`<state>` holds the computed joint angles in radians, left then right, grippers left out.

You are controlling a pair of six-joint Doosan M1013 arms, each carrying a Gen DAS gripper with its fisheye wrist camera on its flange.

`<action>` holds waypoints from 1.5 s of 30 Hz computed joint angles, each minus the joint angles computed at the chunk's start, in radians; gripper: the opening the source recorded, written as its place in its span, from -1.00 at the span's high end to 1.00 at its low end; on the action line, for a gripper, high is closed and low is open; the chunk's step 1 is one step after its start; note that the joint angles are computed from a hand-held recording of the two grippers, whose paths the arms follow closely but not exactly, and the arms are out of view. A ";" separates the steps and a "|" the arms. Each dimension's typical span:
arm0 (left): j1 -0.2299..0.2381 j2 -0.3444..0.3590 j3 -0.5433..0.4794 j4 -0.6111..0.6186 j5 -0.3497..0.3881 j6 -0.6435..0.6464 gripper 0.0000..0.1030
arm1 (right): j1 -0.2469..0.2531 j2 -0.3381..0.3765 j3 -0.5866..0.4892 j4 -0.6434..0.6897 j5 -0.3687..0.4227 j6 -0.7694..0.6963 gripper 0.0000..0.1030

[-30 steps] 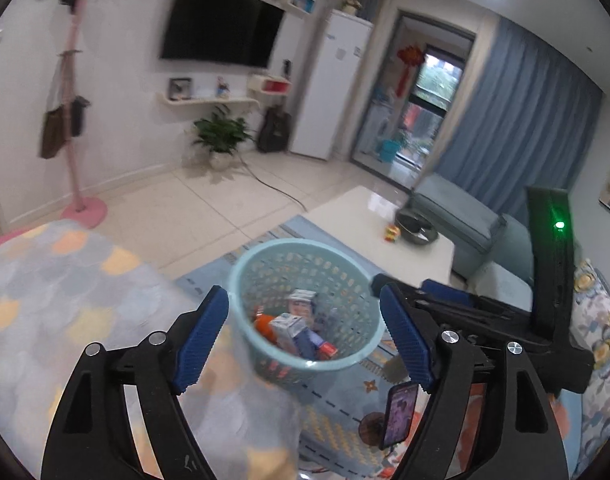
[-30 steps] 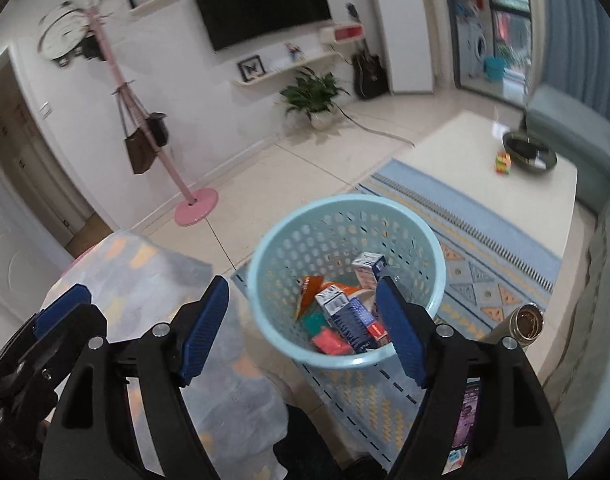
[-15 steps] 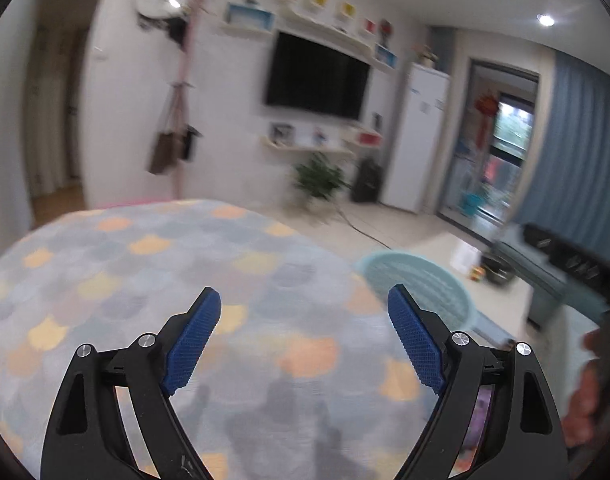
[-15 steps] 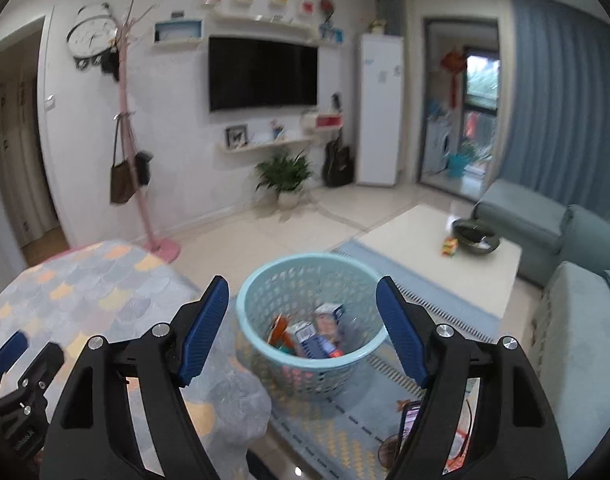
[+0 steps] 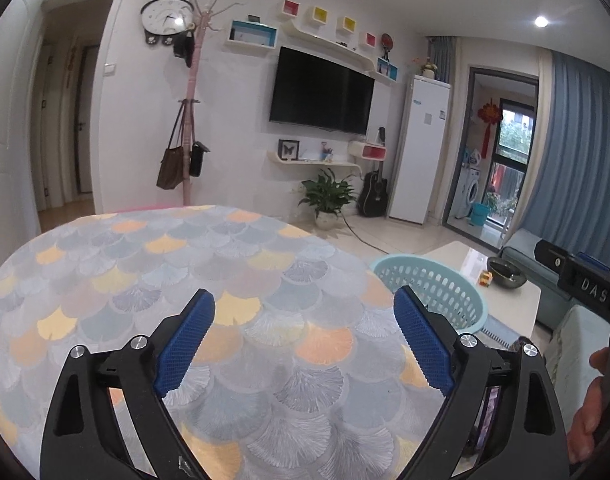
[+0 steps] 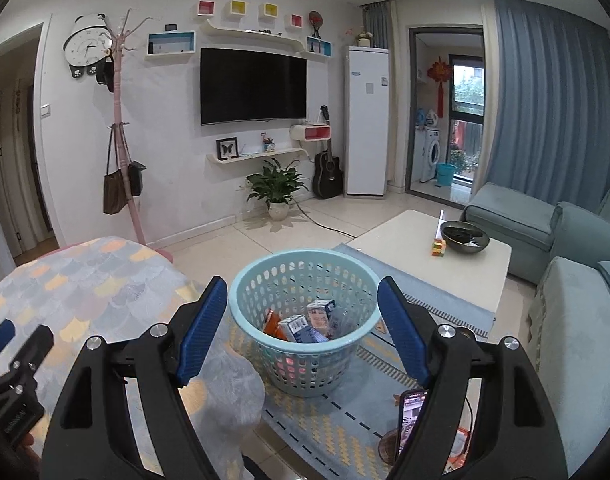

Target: Collect trash

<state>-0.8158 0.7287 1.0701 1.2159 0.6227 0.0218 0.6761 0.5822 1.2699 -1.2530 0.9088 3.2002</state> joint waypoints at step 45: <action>0.006 0.012 -0.026 -0.098 0.033 0.088 -0.85 | -0.014 0.015 0.011 0.036 -0.093 -0.038 -0.55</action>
<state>-0.8102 0.7410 1.0446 1.1180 0.6555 0.1099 0.6622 0.5970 1.2812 -1.2170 0.8163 3.1617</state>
